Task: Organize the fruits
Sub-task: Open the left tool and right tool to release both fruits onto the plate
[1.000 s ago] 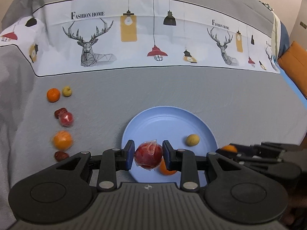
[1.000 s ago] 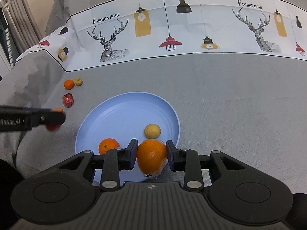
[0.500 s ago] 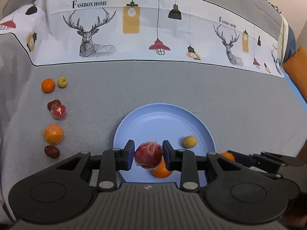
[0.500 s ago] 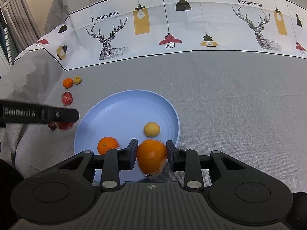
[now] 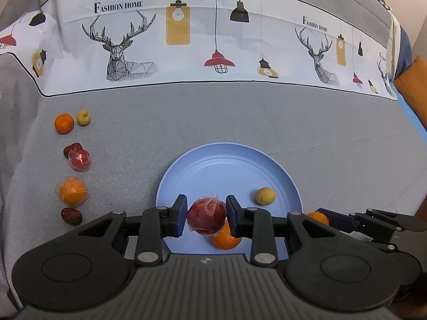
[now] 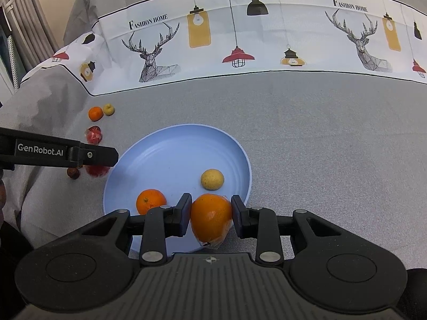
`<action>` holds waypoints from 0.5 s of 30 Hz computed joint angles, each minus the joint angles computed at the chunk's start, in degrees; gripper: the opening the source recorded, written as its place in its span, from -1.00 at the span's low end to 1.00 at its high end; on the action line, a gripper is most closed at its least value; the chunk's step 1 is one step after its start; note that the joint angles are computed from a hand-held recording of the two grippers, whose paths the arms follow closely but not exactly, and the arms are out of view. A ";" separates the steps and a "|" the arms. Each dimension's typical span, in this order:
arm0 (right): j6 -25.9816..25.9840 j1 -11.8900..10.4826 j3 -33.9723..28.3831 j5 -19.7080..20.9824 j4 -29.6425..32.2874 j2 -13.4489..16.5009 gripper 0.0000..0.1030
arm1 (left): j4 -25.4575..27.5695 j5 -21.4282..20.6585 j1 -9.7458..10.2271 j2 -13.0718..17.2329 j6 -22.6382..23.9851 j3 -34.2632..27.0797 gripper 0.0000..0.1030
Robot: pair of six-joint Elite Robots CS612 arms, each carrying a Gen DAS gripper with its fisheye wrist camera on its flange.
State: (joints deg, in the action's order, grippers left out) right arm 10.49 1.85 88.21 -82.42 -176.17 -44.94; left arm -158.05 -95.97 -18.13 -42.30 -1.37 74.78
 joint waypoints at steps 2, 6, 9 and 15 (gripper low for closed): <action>-0.16 0.01 0.02 -0.01 -0.05 0.00 -0.35 | -0.21 0.05 -0.06 -0.01 -0.17 -0.11 -0.33; -0.24 -0.12 0.38 0.85 -1.14 -0.06 -0.28 | -2.08 -0.49 -0.15 -0.23 -0.78 0.17 0.12; 0.52 -0.22 0.80 1.18 -2.47 -0.17 0.11 | -6.23 1.06 -0.35 -0.52 -1.26 1.44 0.39; 1.49 -0.37 1.07 1.46 -3.08 -0.36 0.12 | -12.81 5.63 -0.12 -1.12 5.74 5.54 0.22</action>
